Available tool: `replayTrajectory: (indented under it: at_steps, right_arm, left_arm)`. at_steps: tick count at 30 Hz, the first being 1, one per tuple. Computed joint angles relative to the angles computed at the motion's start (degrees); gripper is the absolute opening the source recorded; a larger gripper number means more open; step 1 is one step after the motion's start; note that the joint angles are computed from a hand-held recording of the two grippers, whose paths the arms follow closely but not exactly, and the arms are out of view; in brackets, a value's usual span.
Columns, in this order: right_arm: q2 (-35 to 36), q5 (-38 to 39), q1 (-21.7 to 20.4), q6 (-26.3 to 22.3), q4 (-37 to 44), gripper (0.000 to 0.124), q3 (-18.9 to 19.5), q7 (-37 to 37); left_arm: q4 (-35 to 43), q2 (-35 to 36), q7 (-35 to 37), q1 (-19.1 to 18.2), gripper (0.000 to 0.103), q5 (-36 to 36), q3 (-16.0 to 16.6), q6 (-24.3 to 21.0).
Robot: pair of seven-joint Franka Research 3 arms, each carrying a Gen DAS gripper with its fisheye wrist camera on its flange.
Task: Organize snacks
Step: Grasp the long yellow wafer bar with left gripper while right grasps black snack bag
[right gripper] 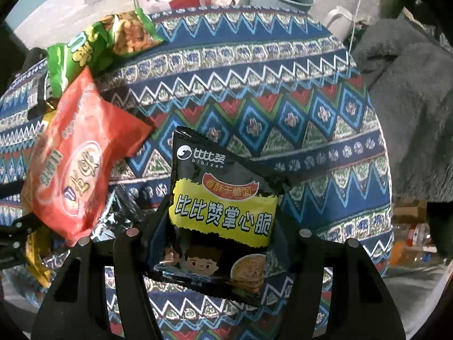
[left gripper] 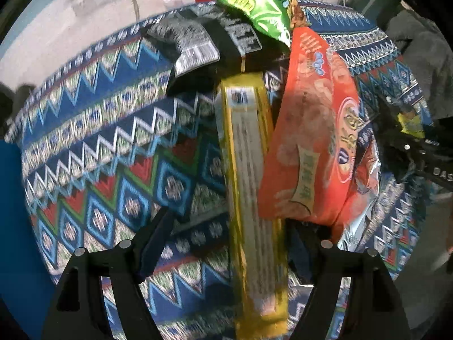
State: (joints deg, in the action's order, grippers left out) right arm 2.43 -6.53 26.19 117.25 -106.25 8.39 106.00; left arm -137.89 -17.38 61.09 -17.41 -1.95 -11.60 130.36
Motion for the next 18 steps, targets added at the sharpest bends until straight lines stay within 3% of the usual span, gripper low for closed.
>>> replayTrajectory:
  at_steps: [4, 7, 8, 18]
  right_arm:
    - [1.8, -1.4, 0.6, -0.4, 2.5, 0.062, 0.2, -0.3]
    - [2.9, -1.1, 1.1, -0.6, 4.2, 0.062, 0.1, -0.3]
    - [3.4, -1.1, 1.4, -0.7, 4.8, 0.062, 0.2, -0.2]
    - [4.2, -2.8, 4.5, 1.5, 5.7, 0.062, 1.0, 1.1]
  left_arm:
    - [0.9, 1.8, -0.4, 0.5, 0.076, 3.6, -0.9, 2.5]
    - [0.8, 1.9, 0.3, 0.5, 0.049, 5.5, -1.1, 4.4]
    - [1.2, 2.1, 0.4, 0.5, 0.033, 6.6, -1.3, 3.9]
    - [-2.5, -3.9, -0.2, -0.3, 0.033, 9.1, -1.3, 1.1]
